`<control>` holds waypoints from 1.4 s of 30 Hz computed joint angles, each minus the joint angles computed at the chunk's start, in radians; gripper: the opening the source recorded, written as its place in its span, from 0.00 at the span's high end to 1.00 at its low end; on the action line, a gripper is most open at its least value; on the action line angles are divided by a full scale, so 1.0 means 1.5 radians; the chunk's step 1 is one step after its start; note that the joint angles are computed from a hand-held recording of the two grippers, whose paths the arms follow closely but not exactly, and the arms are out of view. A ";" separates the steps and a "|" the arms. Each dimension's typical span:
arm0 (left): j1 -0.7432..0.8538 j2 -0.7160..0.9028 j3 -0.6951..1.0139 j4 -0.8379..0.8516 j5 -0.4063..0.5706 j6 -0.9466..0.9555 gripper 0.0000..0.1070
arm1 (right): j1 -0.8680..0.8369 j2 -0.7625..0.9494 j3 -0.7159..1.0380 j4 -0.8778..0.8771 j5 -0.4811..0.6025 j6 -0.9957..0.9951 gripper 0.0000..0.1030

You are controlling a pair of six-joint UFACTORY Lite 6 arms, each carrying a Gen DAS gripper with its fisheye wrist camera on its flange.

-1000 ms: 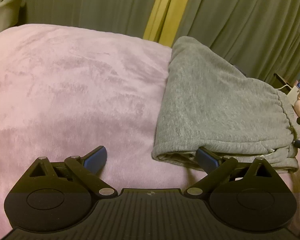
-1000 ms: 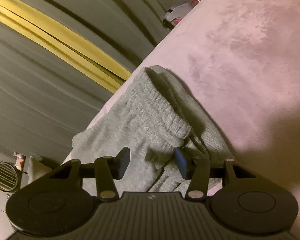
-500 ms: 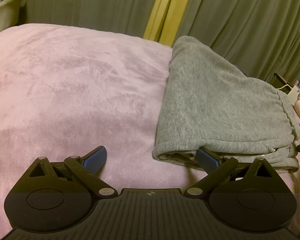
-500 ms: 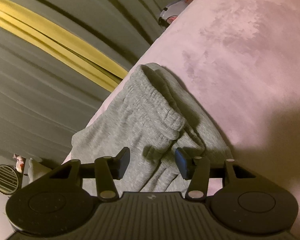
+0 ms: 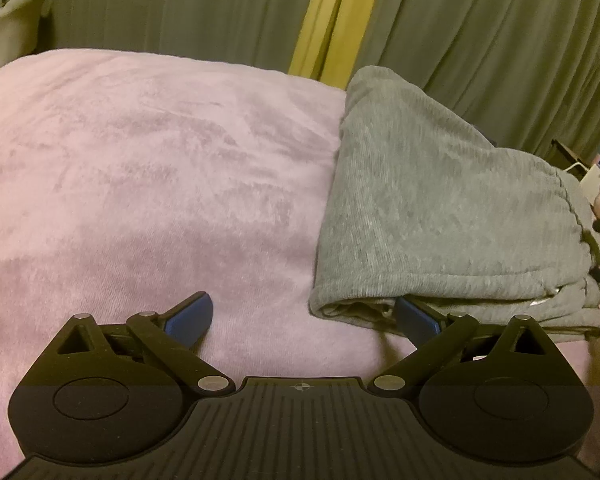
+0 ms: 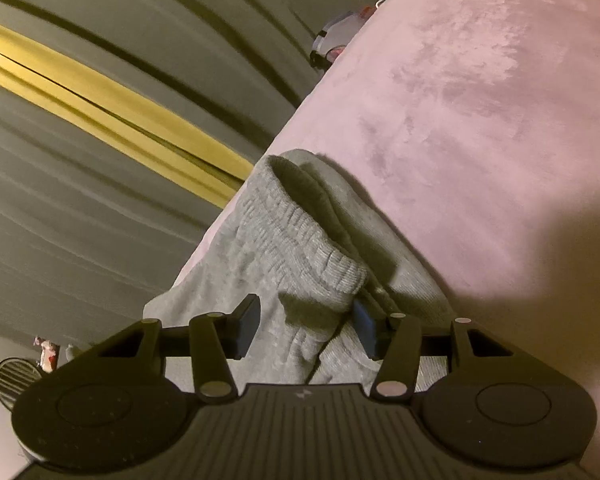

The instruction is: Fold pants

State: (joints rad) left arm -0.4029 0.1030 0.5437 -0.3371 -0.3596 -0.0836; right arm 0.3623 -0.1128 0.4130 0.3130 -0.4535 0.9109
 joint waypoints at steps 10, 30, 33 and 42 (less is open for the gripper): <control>0.004 -0.031 -0.027 0.014 -0.023 -0.035 0.05 | 0.137 -0.095 -0.012 0.425 -0.058 -0.454 0.85; 0.032 -0.047 -0.030 0.051 0.016 -0.093 0.05 | 0.205 0.143 0.219 0.776 -0.074 -1.090 0.95; 0.019 -0.056 -0.033 -0.015 0.023 -0.035 0.05 | 0.279 0.083 0.191 0.855 -0.142 -1.206 0.64; -0.152 -0.115 -0.056 -0.503 0.013 0.412 0.05 | 0.546 0.033 0.109 1.124 -0.215 -1.323 0.04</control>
State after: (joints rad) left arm -0.6311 -0.0700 0.4601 -1.0917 -0.3394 0.5339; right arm 1.1815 -0.0641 0.5768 1.9986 -0.7767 -1.0743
